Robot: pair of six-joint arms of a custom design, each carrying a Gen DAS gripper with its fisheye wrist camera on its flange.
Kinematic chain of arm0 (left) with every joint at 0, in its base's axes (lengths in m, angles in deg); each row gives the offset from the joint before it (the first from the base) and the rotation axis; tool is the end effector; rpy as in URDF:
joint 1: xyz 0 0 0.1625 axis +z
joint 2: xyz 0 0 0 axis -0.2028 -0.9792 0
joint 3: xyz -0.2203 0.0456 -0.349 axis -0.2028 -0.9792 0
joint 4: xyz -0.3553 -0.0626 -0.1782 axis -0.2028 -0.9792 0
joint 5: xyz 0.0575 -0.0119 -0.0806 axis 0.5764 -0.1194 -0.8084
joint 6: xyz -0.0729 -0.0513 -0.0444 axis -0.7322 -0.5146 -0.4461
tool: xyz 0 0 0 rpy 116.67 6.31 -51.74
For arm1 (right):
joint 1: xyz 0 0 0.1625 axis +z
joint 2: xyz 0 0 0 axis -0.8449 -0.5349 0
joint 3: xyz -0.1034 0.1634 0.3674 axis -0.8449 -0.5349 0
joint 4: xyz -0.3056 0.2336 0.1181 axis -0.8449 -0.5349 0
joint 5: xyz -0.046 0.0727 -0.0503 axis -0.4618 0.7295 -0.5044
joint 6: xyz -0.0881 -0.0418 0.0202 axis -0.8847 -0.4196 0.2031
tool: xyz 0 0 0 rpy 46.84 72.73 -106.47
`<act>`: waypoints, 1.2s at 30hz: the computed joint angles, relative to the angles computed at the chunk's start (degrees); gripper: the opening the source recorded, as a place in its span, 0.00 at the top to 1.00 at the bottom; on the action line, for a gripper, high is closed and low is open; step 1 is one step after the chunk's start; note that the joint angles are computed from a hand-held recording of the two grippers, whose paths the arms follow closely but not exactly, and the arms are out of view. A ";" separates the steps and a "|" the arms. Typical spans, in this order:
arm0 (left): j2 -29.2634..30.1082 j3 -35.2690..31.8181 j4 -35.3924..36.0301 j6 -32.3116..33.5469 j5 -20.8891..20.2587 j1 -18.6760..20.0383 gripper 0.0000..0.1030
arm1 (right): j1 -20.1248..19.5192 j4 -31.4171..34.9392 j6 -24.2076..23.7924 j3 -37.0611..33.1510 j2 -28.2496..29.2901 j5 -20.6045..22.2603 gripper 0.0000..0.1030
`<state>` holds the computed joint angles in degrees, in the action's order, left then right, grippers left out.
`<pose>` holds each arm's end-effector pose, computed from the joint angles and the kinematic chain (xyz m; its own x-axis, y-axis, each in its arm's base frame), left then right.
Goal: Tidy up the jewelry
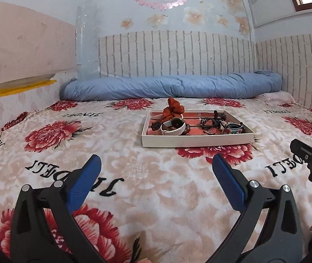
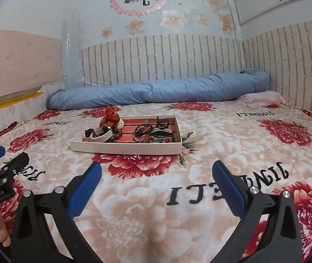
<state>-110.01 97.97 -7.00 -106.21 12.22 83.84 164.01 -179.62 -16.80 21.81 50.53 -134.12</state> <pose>-0.0334 -0.6936 0.2680 -0.6740 0.0602 -0.7363 0.7122 0.3180 -0.6258 0.2860 -0.6816 0.0165 -0.7546 0.0661 0.6529 -0.6064 0.3102 -0.7322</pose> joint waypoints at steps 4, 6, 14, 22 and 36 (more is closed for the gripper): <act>0.04 0.11 -0.29 0.55 0.00 0.16 0.05 | 0.12 0.32 -0.73 -0.36 0.32 -0.06 0.04; -0.09 0.43 -0.79 0.85 0.04 0.18 0.05 | 0.16 0.52 -0.89 -0.49 0.39 -0.21 0.04; -0.58 1.37 -1.91 1.18 0.24 0.15 0.05 | 0.23 0.20 -1.59 -0.41 0.48 -0.10 0.04; -0.86 1.87 -2.44 1.44 0.30 0.08 0.05 | 0.25 0.22 -1.58 -0.49 0.52 -0.11 0.04; -0.93 1.89 -2.49 1.84 0.25 0.00 0.05 | 0.25 0.08 -1.61 -0.25 0.41 -0.08 0.04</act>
<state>-110.94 99.86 -9.49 -104.37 12.47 83.84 164.26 -179.54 -18.41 21.56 50.94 -134.20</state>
